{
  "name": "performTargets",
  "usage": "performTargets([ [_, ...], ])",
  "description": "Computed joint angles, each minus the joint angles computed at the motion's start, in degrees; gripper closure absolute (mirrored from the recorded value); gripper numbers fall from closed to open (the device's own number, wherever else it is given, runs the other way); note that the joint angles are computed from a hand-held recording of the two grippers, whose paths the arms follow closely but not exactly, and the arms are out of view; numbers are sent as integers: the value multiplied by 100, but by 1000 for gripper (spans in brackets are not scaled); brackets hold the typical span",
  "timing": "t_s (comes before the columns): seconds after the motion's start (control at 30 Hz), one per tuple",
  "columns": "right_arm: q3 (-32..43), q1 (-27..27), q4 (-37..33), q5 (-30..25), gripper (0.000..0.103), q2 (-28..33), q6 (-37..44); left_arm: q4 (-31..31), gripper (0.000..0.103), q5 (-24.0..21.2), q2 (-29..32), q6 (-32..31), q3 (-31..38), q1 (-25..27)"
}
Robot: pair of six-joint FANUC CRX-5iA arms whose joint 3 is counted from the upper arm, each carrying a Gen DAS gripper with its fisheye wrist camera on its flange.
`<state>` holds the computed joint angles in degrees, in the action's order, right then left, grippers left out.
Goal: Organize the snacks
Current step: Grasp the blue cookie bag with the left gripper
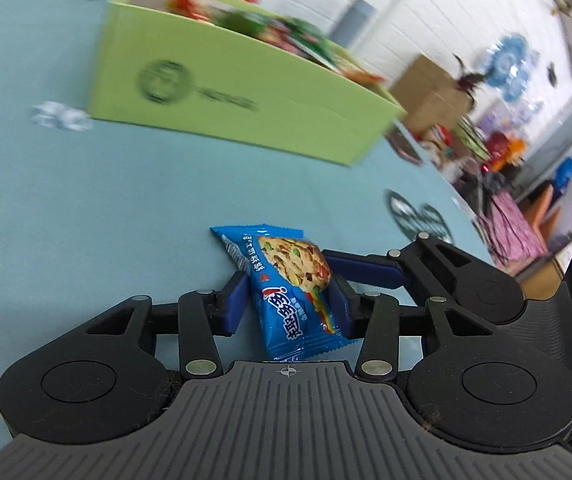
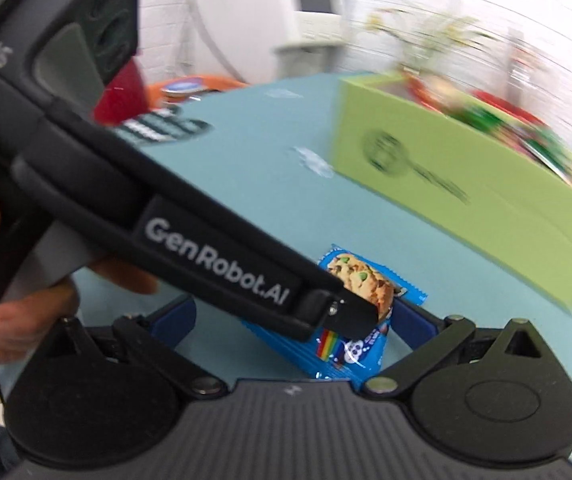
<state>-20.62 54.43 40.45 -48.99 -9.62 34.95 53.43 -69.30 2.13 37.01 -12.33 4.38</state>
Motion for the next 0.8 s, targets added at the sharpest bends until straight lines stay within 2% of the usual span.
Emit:
performTargets([
  [0.13, -616, 252, 286, -418, 1, -648, -1010, -42, 72, 260, -341, -41, -312, -403],
  [0.27, -1149, 350, 904, -300, 1, -1140, -2005, -282, 55, 588, -545, 288, -327, -534],
  [0.33, -1319, 418, 1084, -306, 1, -1277, -2368, -360, 54, 665, -562, 396, -278, -538],
  [0.5, -1262, 431, 1036, -362, 1, -1128, -2268, -662, 54, 705, -491, 470, -82, -575],
  [0.63, -1277, 465, 1151, -472, 1, -1133, -2378, -656, 54, 600, -359, 455, 8, -568],
  [0.77, -1126, 122, 1005, -153, 2, -869, -2286, -475, 54, 524, -276, 264, -9, -529],
  [0.8, -1086, 89, 898, -109, 7, -838, -2213, -430, 55, 532, -304, 153, -65, -517],
])
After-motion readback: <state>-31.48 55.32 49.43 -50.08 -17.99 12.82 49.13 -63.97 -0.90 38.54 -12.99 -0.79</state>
